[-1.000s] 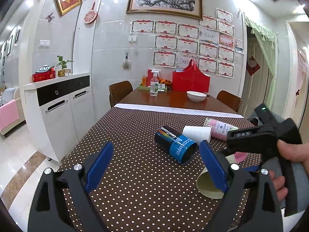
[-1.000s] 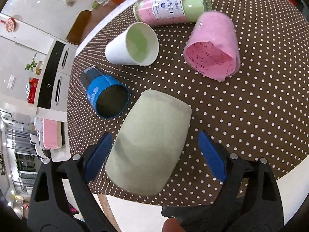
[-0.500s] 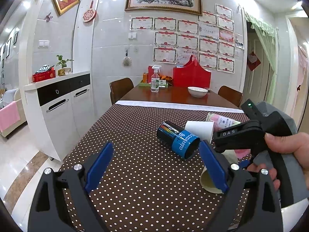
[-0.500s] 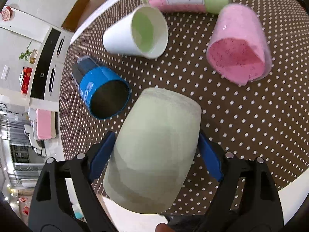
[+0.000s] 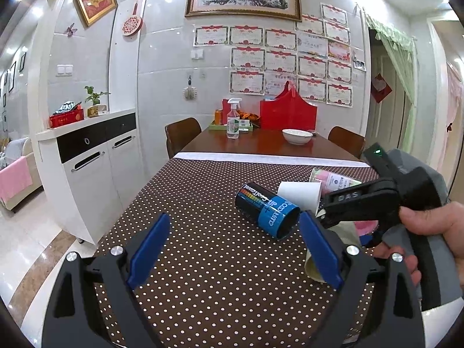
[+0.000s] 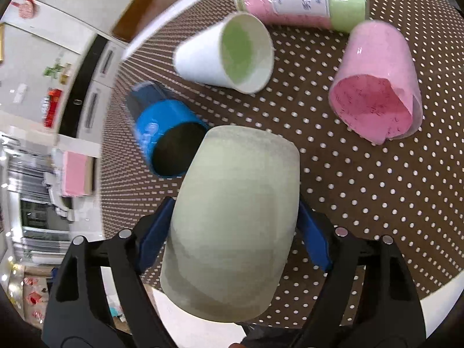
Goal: Flip cup upside down
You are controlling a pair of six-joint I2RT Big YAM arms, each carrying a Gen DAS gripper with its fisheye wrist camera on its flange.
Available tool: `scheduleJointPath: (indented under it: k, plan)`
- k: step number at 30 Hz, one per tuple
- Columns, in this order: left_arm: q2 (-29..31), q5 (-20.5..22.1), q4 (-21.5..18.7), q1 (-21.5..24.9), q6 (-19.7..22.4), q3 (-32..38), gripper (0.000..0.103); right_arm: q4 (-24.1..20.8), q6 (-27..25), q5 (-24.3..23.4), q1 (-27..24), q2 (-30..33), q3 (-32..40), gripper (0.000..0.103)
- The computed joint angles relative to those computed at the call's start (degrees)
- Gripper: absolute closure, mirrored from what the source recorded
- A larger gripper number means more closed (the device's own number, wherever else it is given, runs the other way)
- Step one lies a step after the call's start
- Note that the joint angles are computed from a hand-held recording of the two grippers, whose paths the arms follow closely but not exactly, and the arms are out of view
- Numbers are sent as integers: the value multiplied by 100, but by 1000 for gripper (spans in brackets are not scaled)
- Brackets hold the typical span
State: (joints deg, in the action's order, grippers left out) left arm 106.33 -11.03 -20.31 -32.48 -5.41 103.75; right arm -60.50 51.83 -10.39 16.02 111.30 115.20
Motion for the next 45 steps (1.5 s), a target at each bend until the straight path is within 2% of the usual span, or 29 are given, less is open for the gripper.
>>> scheduleJointPath:
  k: [4,7,9,14,16,19,23,30,35,45]
  plan:
    - [8,-42,-23,-45,55,42,14,656,-243,368,44,-413,-562,24]
    - [1,-75,-7,-79,81,36,14,1092,-555,902,123,-646,-851,24]
    - [-22,-94,36,-99,65,-3,14,1408,-853,1402,217,-782,-1036,24]
    - [-41,-144,79,-130,26,-22,14,2493,-2061,3137,515,-1144,-1745,24]
    - [-25,-154,56,-131,13,8,14,2948,-2550,3665,595,-1207,-2035,23]
    - [-5,-171,33,-138,1,24,14,3357,-3011,4146,668,-1145,-2215,23]
    - [51,-161,-47,-141,9,81,14,3428,-3173,4319,692,-957,-2141,23]
    - [123,-142,-108,-148,-17,139,14,2801,-3145,4368,660,-625,-1707,23]
    - [144,-123,-119,-141,-23,149,14,2641,-3219,4370,698,-534,-1613,23]
    - [118,-118,-99,-143,-36,112,14,2614,-3269,4375,781,-656,-1791,23]
